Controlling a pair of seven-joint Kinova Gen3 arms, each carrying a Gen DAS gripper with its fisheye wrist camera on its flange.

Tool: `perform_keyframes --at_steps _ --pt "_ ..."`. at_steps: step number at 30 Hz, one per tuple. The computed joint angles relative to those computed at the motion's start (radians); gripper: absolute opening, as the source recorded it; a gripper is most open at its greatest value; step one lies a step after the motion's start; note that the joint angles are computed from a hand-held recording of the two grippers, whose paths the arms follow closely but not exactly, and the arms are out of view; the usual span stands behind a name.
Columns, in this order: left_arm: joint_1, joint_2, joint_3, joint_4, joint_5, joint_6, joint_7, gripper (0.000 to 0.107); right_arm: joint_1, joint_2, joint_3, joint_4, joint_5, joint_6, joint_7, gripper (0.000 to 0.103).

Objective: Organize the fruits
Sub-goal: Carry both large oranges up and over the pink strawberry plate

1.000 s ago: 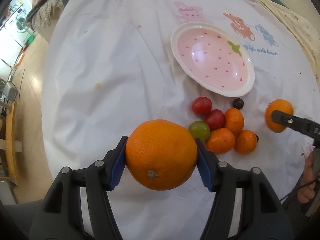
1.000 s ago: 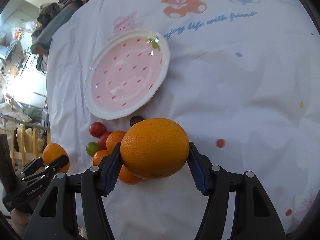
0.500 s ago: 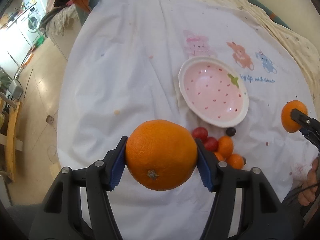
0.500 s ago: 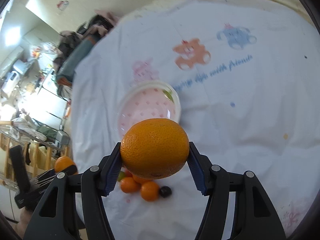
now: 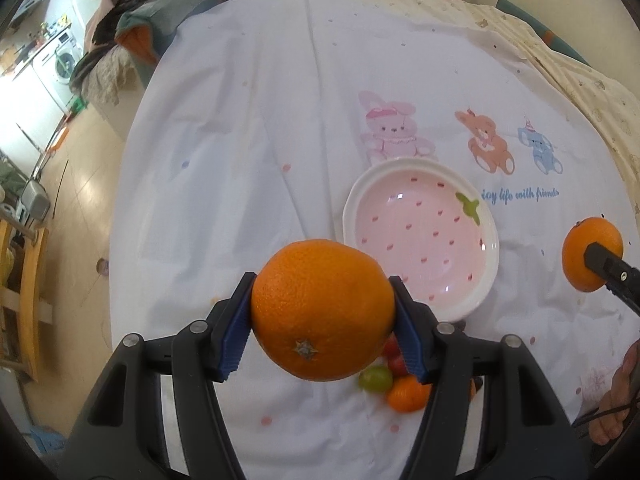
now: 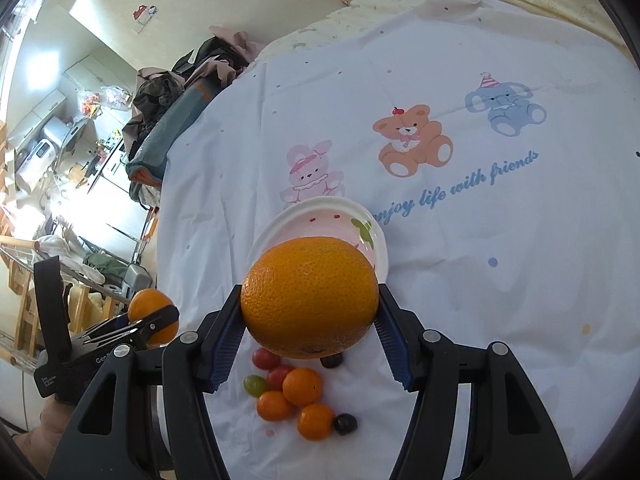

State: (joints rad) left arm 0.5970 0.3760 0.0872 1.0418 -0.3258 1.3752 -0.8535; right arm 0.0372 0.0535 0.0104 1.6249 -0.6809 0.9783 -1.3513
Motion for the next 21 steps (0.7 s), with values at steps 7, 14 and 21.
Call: perform_keyframes --at_steps 7,14,21 --pt "-0.02 0.068 -0.011 -0.067 0.018 -0.018 -0.049 0.06 -0.003 0.078 -0.022 -0.06 0.02 0.008 -0.02 0.064" --pt "-0.028 0.166 -0.023 -0.192 0.052 -0.001 -0.129 0.06 -0.003 0.162 -0.054 -0.137 0.062 0.003 -0.034 0.064" --pt "-0.04 0.243 -0.043 -0.283 0.094 -0.003 -0.201 0.06 0.011 0.244 -0.086 -0.205 0.068 0.0 -0.034 0.064"
